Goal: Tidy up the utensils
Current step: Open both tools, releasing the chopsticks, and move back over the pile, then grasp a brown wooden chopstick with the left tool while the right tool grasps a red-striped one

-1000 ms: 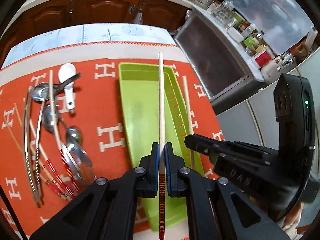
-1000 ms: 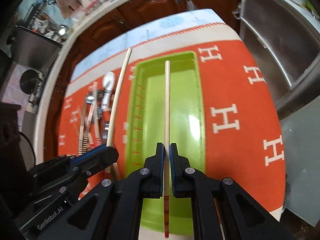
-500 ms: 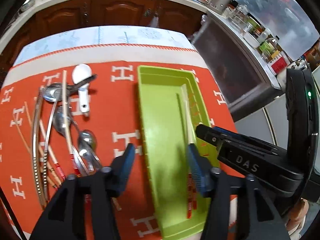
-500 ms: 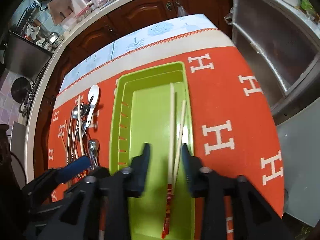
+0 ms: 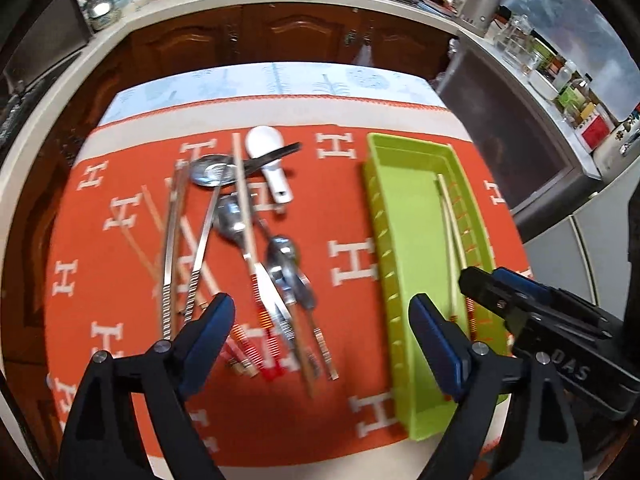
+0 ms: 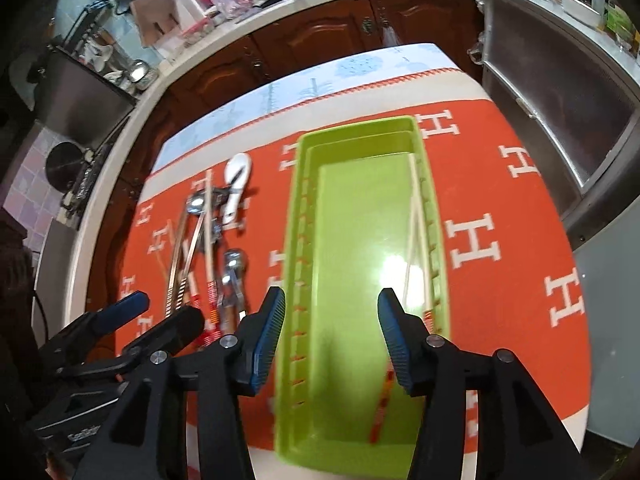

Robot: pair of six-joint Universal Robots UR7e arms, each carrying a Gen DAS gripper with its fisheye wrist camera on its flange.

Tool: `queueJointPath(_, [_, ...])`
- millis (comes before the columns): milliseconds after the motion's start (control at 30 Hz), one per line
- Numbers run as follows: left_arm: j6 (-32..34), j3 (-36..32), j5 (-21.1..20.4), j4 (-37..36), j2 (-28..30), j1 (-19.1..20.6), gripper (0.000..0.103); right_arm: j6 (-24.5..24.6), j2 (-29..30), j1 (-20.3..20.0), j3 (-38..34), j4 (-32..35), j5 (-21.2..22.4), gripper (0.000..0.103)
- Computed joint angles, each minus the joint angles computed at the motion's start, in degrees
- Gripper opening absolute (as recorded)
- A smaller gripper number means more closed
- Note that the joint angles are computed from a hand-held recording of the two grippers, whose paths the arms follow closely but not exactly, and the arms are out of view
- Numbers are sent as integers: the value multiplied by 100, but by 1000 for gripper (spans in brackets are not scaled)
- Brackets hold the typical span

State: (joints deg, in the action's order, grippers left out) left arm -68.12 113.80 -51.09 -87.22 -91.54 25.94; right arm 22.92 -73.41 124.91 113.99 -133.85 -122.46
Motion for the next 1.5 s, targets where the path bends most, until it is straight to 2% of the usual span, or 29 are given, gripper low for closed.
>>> queueJointPath(367, [-1408, -148, 489, 1796, -625, -396, 87, 176, 266, 569, -47, -131, 157, 49])
queueJointPath(533, [-1674, -195, 617, 2312, -863, -457, 87, 202, 491, 749, -163, -235, 15, 49])
queueJointPath(700, [-1698, -154, 749, 2553, -1215, -419, 87, 298, 837, 981, -409, -246, -440, 49])
queueJointPath(800, [-1489, -59, 775, 2392, -1438, -308, 87, 355, 994, 966, -518, -251, -320, 49])
queueJointPath(933, [-914, 167, 652, 1738, -1791, -28, 85, 262, 1168, 863, -539, -493, 18, 49])
queueJointPath(1033, [-413, 340, 484, 1192, -1958, 296, 74, 243, 1301, 782, -565, -638, 233, 49])
queueJointPath(1100, [-113, 449, 345, 829, -2024, 513, 63, 199, 1404, 741, -614, -605, 257, 49])
queueJointPath(1233, [437, 678, 36, 93, -2099, 991, 55, -79, 1622, 718, -692, -589, 150, 46])
queueJointPath(1400, [915, 825, -245, -460, -2026, 1455, 32, -295, 1788, 605, -678, -730, 321, 41])
queueJointPath(1500, [1093, 860, -311, -683, -1935, 1616, 27, -394, 1864, 542, -680, -796, 414, 38])
